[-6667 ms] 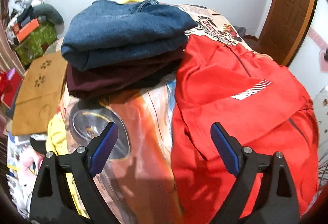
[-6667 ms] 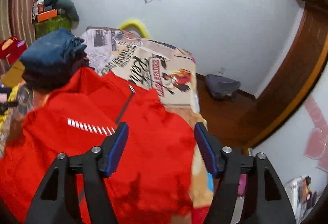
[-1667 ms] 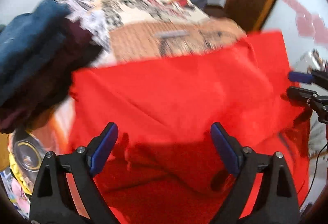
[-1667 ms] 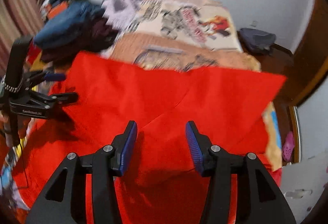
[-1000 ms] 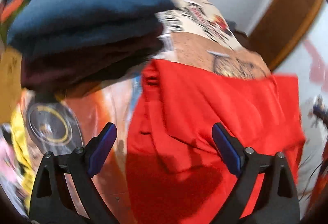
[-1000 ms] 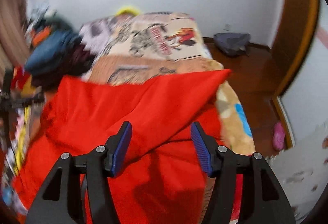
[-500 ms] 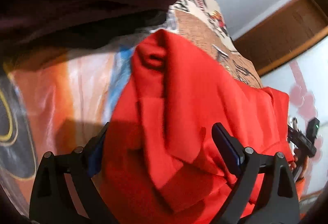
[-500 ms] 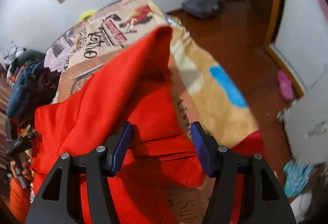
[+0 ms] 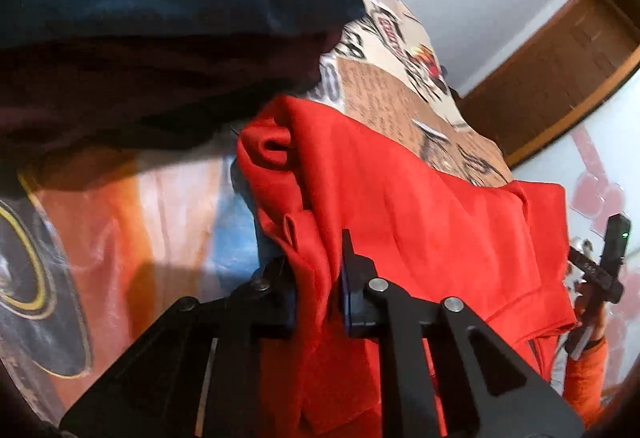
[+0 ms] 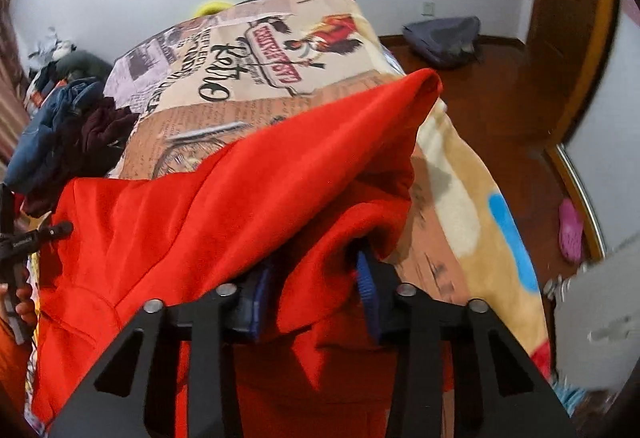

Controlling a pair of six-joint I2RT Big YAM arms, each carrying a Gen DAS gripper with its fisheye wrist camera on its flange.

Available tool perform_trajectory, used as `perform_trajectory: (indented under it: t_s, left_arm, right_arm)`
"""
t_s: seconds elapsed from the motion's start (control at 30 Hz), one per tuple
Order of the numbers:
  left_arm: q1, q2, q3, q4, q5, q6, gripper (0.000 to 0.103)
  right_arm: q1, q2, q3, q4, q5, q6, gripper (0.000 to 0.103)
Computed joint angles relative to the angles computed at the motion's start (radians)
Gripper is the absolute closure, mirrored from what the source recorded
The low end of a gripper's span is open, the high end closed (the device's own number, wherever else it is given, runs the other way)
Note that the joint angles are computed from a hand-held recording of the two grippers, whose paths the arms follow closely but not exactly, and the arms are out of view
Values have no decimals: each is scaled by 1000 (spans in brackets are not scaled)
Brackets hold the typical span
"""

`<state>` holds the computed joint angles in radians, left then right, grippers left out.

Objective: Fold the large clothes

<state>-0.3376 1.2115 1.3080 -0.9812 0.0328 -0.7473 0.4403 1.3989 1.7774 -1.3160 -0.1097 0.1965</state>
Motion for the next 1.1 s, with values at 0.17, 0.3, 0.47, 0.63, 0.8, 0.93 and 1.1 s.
perform_trajectory:
  t_s: [0.17, 0.3, 0.47, 0.63, 0.8, 0.93, 1.1]
  left_arm:
    - [28, 17, 39, -60, -51, -5, 88]
    - [35, 67, 88, -120, -73, 35, 87]
    - [23, 59, 93, -153, -100, 49, 80]
    - [-5, 9, 84, -222, -145, 62, 75]
    - [-82, -2, 122, -312, -247, 83, 75]
    - [-142, -57, 136, -394, -306, 98, 70]
    - [-215, -115, 140, -470, -366, 48, 54]
  right_arm:
    - [19, 97, 93, -18, 16, -13, 72]
    - [56, 157, 149, -40, 106, -40, 72]
    - [74, 153, 174, -70, 154, -74, 71]
    - [61, 82, 151, -101, 130, -92, 71]
    - [45, -7, 123, -121, 54, -108, 70]
    - [50, -62, 106, -140, 49, -148, 59]
    - [63, -138, 56, -147, 77, -180, 57]
